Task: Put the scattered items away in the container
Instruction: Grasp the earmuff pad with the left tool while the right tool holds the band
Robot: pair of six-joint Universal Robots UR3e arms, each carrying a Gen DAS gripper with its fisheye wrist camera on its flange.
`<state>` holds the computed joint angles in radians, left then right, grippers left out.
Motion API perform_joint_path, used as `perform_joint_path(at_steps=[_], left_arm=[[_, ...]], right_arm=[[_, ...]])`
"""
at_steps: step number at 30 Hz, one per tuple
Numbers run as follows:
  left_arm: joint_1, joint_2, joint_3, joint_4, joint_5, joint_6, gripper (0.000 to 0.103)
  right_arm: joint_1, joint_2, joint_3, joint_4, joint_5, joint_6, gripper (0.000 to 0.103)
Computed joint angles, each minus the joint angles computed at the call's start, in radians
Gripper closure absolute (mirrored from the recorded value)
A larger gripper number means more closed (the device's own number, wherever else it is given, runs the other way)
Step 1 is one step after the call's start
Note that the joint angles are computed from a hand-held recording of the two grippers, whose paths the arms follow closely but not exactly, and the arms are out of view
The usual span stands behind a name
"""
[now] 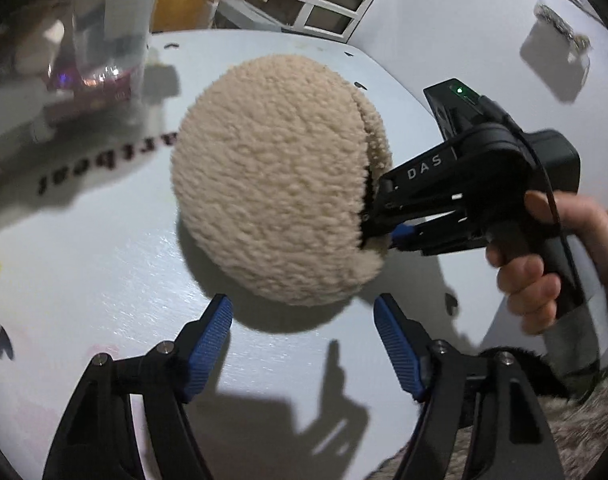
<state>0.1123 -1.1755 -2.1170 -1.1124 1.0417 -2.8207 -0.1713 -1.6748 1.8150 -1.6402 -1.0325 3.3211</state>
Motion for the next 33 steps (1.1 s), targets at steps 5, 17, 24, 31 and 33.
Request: perform_joint_path(at_steps=[5,17,24,31,33], left_arm=[[0.009,-0.043,-0.002,0.014,-0.017,-0.107,0.031],[0.124,-0.040,-0.008,-0.137,-0.168,-0.141,0.053],[0.135,0.004,0.039,-0.184,-0.177,-0.124,0.057],[0.126,-0.015,0.082,-0.173,-0.149,-0.107,0.057],[0.140,-0.037,0.084,-0.164,-0.149,-0.083,0.057]], right_arm=[[0.045,0.018,0.009,-0.043,0.008,0.048,0.084],[0.093,0.040,0.018,-0.104,0.029,0.075,0.083],[0.056,-0.034,0.032,-0.133,0.053,0.046,0.023],[-0.071,-0.199,0.031,-0.159,0.156,-0.034,0.024],[-0.049,-0.148,-0.014,-0.141,0.244,-0.084,0.027]])
